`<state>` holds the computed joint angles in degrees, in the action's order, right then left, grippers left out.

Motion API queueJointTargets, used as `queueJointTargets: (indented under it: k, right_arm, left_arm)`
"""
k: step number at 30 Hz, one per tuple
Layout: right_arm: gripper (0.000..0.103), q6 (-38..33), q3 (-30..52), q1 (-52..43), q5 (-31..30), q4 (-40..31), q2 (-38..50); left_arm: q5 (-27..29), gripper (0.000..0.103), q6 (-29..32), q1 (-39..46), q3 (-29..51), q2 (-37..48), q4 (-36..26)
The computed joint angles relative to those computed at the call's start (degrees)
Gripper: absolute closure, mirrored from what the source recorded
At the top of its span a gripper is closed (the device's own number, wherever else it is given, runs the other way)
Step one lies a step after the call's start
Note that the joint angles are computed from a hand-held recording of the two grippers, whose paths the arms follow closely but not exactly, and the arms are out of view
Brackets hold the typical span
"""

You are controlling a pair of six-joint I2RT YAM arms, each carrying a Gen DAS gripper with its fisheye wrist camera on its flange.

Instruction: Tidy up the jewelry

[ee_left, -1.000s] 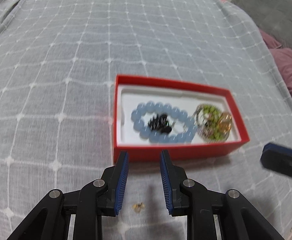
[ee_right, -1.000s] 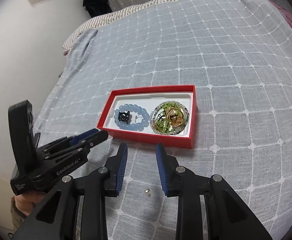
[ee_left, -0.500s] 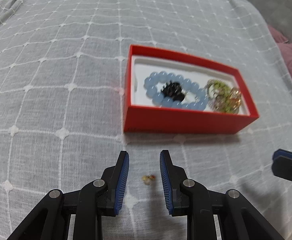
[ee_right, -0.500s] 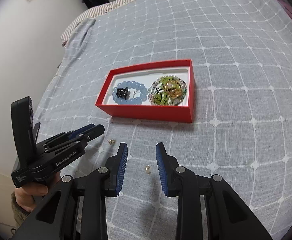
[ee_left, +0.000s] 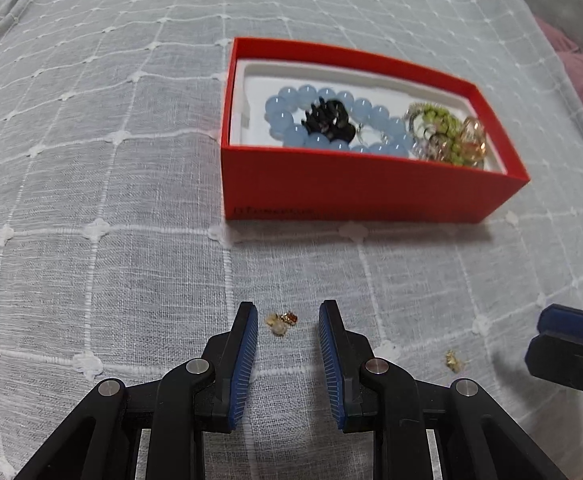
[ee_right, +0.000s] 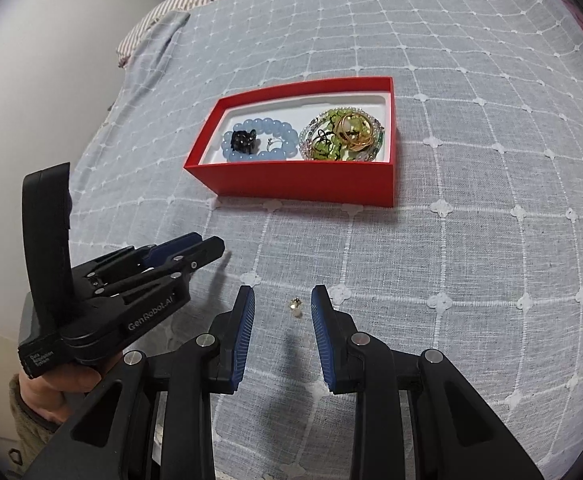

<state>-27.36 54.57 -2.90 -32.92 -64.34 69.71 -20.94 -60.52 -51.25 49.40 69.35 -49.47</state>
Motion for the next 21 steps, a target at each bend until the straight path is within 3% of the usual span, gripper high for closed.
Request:
queueJointTargets:
  k: [8,12,21]
  right_arm:
    - [0.072,0.87,-0.33,0.59,0.77,0.54,0.00]
    - [0.072,2.04,-1.24,1.07,1.85,1.94,-0.37]
    - [0.072,3.43,-4.06,4.99,5.18,4.60,-0.28]
  left_arm:
    - [-0.14,0.079,-0.12,0.82,0.82,3.07,0.63]
    - [0.01,0.095,-0.08,1.89,0.76,3.62,1.50]
    - [0.71,0.103,-0.09,3.32,-0.81,0.90,2.05]
